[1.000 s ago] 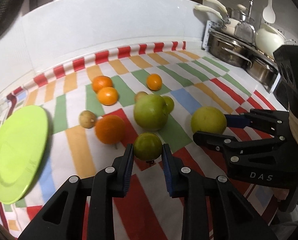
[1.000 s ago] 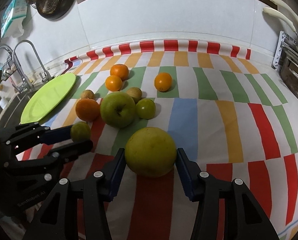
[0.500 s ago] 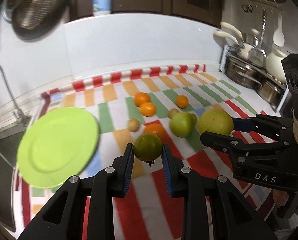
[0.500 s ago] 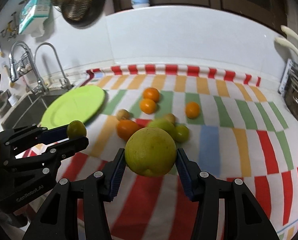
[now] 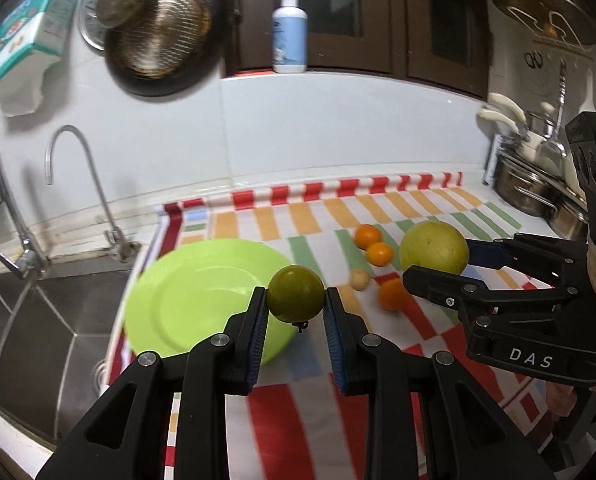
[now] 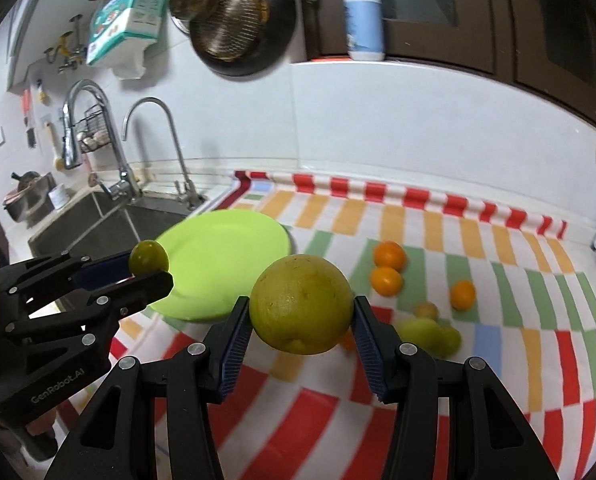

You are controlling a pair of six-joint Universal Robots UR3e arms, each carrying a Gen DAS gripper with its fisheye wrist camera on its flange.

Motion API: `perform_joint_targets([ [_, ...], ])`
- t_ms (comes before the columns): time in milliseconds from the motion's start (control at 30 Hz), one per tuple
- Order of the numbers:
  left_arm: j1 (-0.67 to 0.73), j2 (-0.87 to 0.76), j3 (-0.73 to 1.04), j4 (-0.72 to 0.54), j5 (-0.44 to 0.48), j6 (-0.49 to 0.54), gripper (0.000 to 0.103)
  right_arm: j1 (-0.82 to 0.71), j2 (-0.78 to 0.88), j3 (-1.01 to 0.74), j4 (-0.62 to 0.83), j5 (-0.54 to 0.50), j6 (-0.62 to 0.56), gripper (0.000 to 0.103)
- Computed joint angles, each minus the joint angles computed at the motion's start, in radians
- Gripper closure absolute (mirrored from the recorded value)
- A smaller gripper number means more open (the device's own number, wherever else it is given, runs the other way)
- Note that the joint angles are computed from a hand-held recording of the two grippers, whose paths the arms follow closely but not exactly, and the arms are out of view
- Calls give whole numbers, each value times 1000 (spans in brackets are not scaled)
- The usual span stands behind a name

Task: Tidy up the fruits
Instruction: 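Carry the lime and yellow fruit to the green plate and release both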

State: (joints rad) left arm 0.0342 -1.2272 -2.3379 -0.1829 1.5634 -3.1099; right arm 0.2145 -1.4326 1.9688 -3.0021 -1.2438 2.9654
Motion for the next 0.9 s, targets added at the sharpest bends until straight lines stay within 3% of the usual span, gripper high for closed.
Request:
perform_joint_targets([
  [467, 256, 59, -35, -7, -143, 102, 75, 158, 238, -355, 88, -58, 26, 52],
  [900, 383, -210, 73, 104, -196, 167, 75, 234, 577, -879, 337, -86, 30, 52],
])
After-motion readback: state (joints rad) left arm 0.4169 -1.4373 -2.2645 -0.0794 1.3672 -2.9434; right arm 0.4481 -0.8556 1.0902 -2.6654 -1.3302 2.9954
